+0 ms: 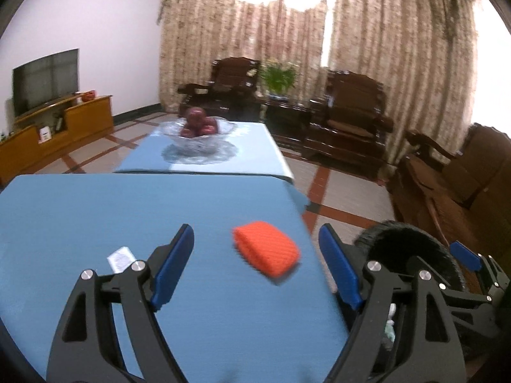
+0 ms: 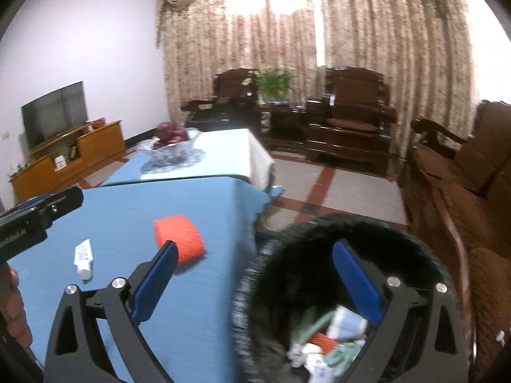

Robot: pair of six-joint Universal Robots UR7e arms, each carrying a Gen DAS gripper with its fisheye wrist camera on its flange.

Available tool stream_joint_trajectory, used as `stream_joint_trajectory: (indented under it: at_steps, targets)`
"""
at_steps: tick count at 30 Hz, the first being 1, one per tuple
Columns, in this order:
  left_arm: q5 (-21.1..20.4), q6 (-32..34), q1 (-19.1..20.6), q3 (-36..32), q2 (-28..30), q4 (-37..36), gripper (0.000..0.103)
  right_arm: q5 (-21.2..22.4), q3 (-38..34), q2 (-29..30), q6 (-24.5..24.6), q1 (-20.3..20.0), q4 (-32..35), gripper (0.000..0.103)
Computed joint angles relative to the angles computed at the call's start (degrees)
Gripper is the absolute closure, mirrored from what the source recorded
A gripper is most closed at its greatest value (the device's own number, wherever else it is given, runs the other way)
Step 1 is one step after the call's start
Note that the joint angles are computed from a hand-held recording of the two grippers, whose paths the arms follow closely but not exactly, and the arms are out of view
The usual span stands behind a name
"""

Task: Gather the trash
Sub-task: 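Move both tools back over the table toward the toothpaste tube and orange pad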

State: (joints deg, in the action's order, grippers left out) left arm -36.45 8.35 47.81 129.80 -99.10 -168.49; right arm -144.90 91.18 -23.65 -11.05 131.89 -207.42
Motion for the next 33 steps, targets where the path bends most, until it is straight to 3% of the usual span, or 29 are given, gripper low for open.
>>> stream_joint_trajectory:
  at_steps: [16,24,33]
  targets:
    - [1.7,8.4,6.6,-3.8,-4.4,-4.8,0.025,7.7,-15.8,10.4,-1.7,0.7,7.9,0.008]
    - [0.6,9.9,10.4,-5.7,-2.5,-7.2,0.025,7.2,-22.3,14.9,-2.4,-0.3,12.0,0.008]
    - [-1.6,11.4,16.3,-6.9,0.9,-9.8,0.025,5.6,-28.3,18.7,0.0,-3.5,18.5,0.008]
